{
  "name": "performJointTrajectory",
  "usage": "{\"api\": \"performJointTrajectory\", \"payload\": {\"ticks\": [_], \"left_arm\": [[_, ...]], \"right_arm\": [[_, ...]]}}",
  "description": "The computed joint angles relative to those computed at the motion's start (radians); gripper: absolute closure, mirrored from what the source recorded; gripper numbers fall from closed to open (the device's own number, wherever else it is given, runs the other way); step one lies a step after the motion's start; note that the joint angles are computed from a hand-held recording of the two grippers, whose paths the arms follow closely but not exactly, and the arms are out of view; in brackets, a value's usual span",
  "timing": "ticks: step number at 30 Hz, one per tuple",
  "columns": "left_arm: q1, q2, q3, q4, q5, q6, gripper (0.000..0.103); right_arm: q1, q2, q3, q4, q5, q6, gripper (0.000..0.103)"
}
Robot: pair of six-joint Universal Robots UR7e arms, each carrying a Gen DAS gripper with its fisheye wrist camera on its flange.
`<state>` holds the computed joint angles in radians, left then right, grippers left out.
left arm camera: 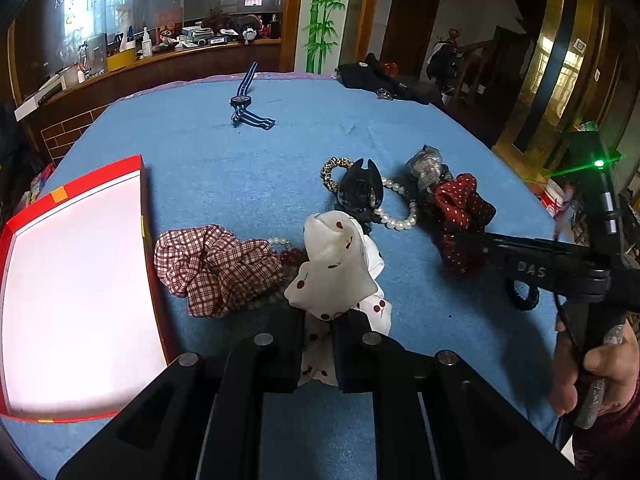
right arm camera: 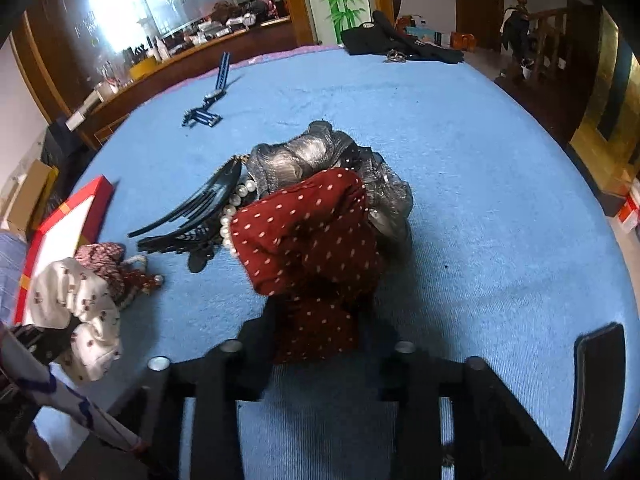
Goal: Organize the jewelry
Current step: 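Carry the white scrunchie with the left gripper while the right gripper carries the red scrunchie toward the box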
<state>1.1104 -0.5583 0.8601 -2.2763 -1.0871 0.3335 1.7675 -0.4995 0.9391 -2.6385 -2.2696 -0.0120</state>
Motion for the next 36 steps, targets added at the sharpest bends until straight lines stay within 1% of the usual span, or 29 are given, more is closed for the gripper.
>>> {"api": "performJointTrajectory", "payload": {"ticks": [4,5,6,9,13,14,15,17,21,23,25,26,27,28,29,30,36], "left_arm": [[-0.003,-0.014,0.023,-0.015,0.000,-0.001,0.092],[-0.003,-0.017,0.029,-0.021,0.000,0.000,0.092],[-0.004,-0.022,0.037,-0.031,0.000,0.002,0.092],[-0.006,-0.033,0.050,-0.041,0.000,0.001,0.092],[-0.008,-0.046,0.070,-0.055,0.003,0.001,0.092],[-0.009,-0.050,0.076,-0.059,0.003,0.001,0.092],[-0.009,-0.054,0.081,-0.061,0.002,0.001,0.092],[-0.011,-0.063,0.100,-0.069,0.005,0.004,0.092],[-0.013,-0.068,0.109,-0.070,0.008,0.001,0.092],[-0.012,-0.069,0.110,-0.071,0.006,-0.004,0.092],[-0.013,-0.070,0.112,-0.071,0.006,-0.003,0.092],[-0.013,-0.071,0.115,-0.074,0.007,-0.002,0.092],[-0.014,-0.073,0.118,-0.075,0.006,-0.002,0.092],[-0.014,-0.074,0.119,-0.075,0.005,-0.001,0.092],[-0.014,-0.074,0.119,-0.077,0.007,-0.001,0.092],[-0.015,-0.075,0.120,-0.080,0.008,-0.002,0.092],[-0.017,-0.087,0.134,-0.098,0.002,-0.002,0.092]], "right_arm": [[0.008,-0.040,0.066,-0.058,0.024,-0.001,0.075],[0.011,-0.052,0.087,-0.081,0.030,-0.007,0.080],[0.013,-0.060,0.099,-0.094,0.039,-0.009,0.082],[0.018,-0.071,0.114,-0.106,0.053,-0.009,0.084],[0.024,-0.066,0.114,-0.112,0.026,-0.024,0.084],[0.023,-0.062,0.103,-0.103,0.018,-0.020,0.074],[0.021,-0.058,0.094,-0.097,0.016,-0.015,0.051],[0.016,-0.049,0.082,-0.118,0.015,-0.022,0.027],[0.012,-0.025,0.040,-0.079,0.013,-0.031,0.026],[0.010,0.004,-0.009,-0.010,-0.004,-0.028,0.027],[0.006,0.022,-0.033,0.031,-0.016,-0.020,0.032],[0.004,0.030,-0.044,0.055,-0.028,-0.019,0.048],[0.002,0.029,-0.045,0.075,-0.027,-0.012,0.070],[-0.002,0.022,-0.035,0.081,-0.011,-0.001,0.076],[-0.004,0.012,-0.015,0.064,0.000,0.001,0.079],[0.000,0.003,0.004,0.035,-0.007,-0.009,0.085],[0.020,-0.066,0.106,-0.070,0.024,-0.033,0.087]]}}
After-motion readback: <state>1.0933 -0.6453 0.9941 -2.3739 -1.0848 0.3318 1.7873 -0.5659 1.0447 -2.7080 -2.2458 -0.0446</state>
